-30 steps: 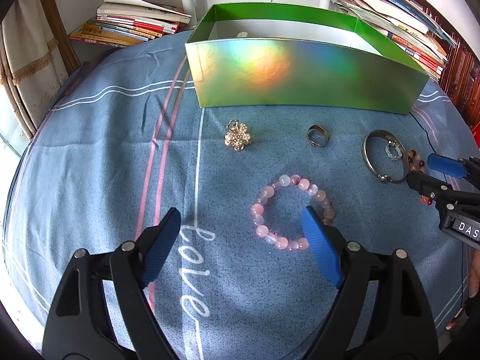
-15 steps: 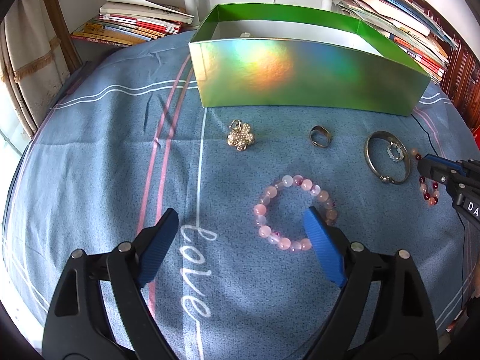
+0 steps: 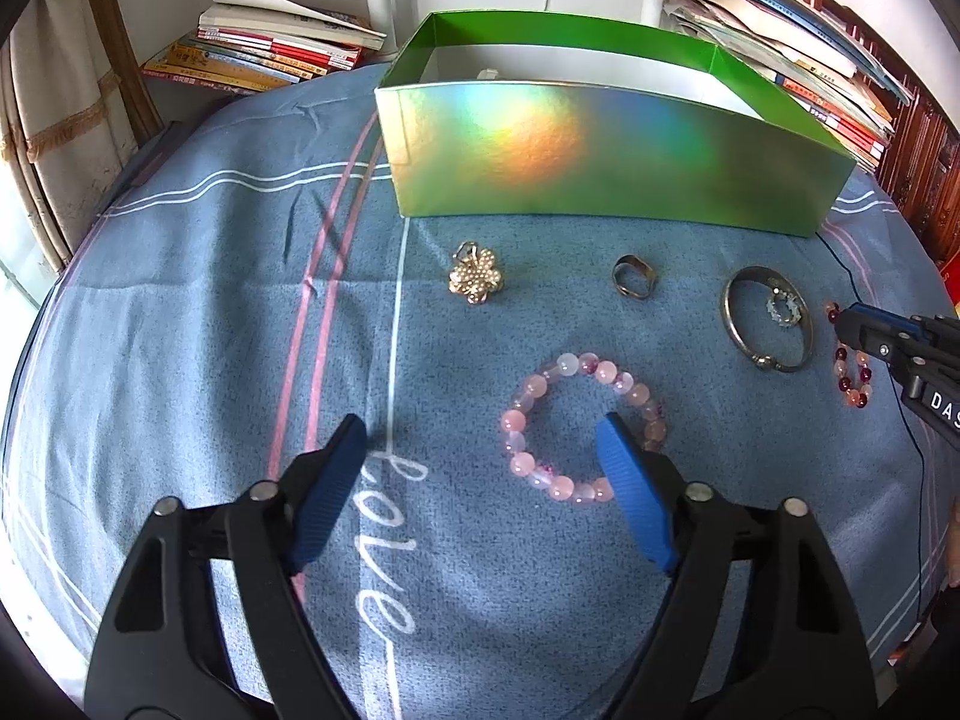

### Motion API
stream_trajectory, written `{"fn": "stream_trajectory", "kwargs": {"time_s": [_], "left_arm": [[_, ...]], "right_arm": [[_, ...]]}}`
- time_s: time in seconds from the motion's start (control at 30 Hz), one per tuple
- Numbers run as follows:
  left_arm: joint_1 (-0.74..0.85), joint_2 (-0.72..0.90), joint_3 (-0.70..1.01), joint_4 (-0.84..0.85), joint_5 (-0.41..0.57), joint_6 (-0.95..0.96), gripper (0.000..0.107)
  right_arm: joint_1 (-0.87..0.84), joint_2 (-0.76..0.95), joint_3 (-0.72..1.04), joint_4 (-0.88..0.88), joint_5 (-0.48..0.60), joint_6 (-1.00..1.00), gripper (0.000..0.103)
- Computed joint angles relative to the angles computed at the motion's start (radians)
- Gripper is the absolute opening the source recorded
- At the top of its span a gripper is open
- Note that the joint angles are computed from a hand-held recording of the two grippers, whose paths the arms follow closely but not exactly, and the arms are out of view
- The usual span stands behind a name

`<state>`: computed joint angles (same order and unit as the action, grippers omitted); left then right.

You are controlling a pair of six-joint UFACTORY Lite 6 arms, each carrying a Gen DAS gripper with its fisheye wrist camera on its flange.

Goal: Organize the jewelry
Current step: 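Hold the red bracelet with the right gripper while the left closes on the pink bracelet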

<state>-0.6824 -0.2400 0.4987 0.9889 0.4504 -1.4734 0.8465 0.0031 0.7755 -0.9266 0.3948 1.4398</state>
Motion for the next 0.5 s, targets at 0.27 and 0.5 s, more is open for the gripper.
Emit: {"fn": "stream_trajectory", "kwargs": {"time_s": [0.27, 0.5], "left_arm": [[-0.056, 0.005, 0.003, 0.056, 0.022, -0.067, 0.053], [-0.057, -0.008, -0.005, 0.058, 0.024, -0.068, 0.043]], "right_arm": [[0.005, 0.002, 0.001, -0.007, 0.004, 0.010, 0.012], [0.005, 0.004, 0.003, -0.011, 0.006, 0.012, 0.012]]}}
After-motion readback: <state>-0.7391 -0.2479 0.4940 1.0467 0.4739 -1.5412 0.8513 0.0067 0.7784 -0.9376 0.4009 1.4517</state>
